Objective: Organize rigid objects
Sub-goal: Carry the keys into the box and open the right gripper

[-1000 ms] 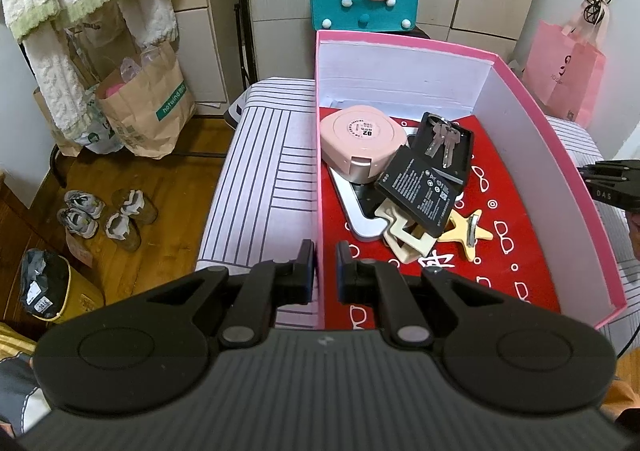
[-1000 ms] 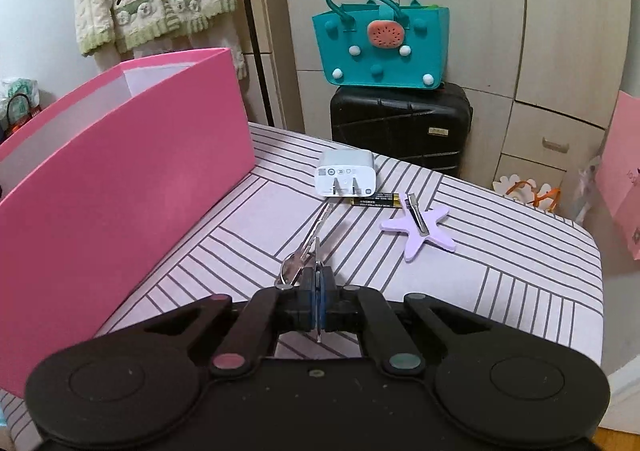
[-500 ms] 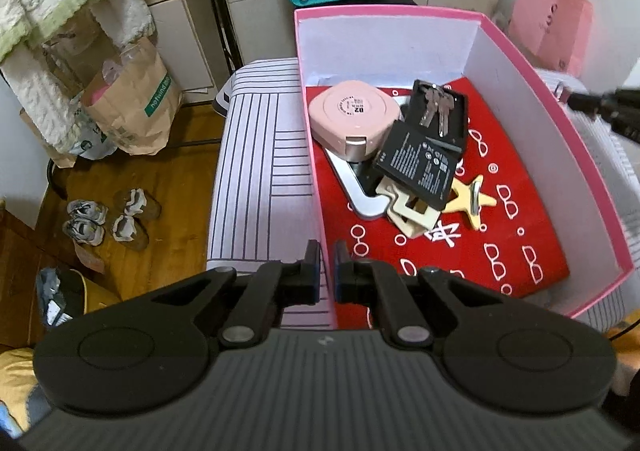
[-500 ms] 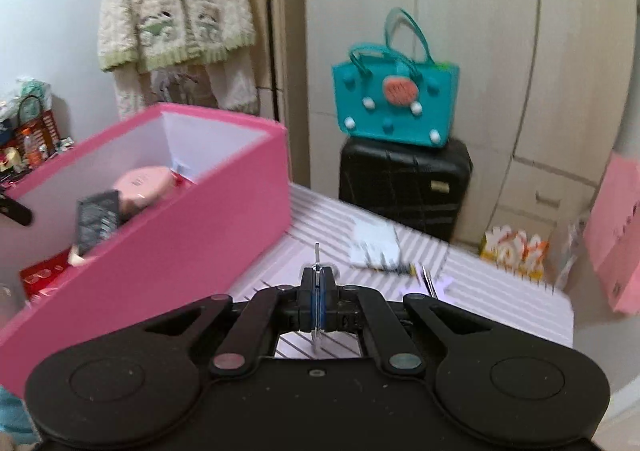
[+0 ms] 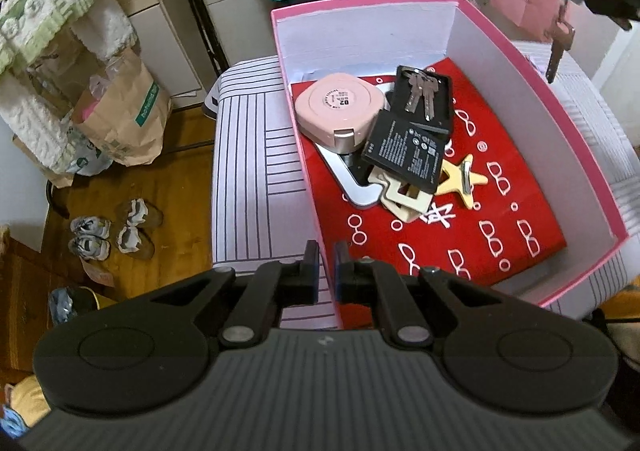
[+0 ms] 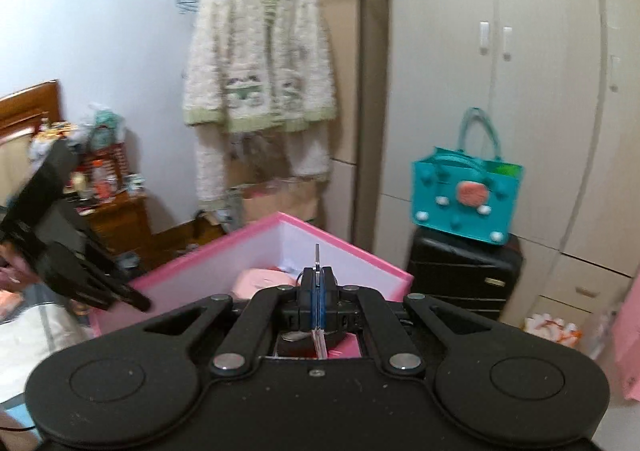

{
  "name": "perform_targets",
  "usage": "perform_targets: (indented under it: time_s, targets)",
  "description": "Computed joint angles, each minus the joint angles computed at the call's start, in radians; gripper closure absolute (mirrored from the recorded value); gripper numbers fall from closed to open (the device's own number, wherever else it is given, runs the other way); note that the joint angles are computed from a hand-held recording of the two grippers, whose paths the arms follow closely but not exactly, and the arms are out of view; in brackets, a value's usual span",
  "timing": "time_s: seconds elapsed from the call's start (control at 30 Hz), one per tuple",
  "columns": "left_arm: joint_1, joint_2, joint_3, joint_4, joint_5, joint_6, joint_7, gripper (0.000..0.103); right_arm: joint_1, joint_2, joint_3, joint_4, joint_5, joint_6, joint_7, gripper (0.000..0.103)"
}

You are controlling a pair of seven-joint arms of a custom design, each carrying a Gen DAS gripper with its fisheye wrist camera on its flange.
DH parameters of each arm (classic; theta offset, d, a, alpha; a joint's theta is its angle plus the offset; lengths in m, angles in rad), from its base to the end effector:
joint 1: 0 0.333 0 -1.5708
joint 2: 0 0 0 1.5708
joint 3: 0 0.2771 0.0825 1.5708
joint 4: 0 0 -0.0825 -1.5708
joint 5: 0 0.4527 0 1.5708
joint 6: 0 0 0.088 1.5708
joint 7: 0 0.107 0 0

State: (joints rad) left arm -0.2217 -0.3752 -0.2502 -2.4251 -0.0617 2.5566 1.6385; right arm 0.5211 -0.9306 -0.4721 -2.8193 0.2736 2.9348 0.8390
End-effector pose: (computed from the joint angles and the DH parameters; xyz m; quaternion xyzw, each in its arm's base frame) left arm 0.4860 -0.2466 0.4286 -0.4931 0.8342 -0.1924 0.1548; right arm 0.4350 0.0213 0.4803 -0.7437 0.4347 -0.2558 0.4387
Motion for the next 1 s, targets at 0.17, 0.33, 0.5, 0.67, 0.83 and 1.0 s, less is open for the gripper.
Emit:
perform_targets:
  time_s: [0.17,0.33,0.5,0.67,0.83,1.0]
  targets:
    - [-0.004,0.020,0.009,0.040,0.001,-0.059,0.051,0.096,0.076,0.019,-0.024,0.054,0.064,-0.129,-0.009,0.100]
    - [-0.005,0.027,0.010,0.051,-0.001,-0.076,0.074,0.096,0.142,0.085,-0.056,0.105,0.180,-0.251,-0.040,0.100]
    - [-0.007,0.012,0.014,0.031,-0.018,-0.054,0.082,0.096,0.191,0.202,-0.066,0.165,0.284,-0.342,-0.070,0.100]
    - [-0.002,-0.006,0.004,0.002,-0.010,-0.016,0.071,0.096,0.161,0.304,0.011,0.192,0.327,-0.328,-0.087,0.100]
    - [-0.001,-0.012,-0.001,-0.011,0.001,0.006,0.060,0.096,0.043,0.306,0.076,0.193,0.334,-0.431,-0.055,0.092]
    - [-0.005,-0.018,0.006,-0.021,-0.015,0.020,0.059,0.096,-0.069,0.213,0.105,0.152,0.396,-0.468,-0.084,0.090]
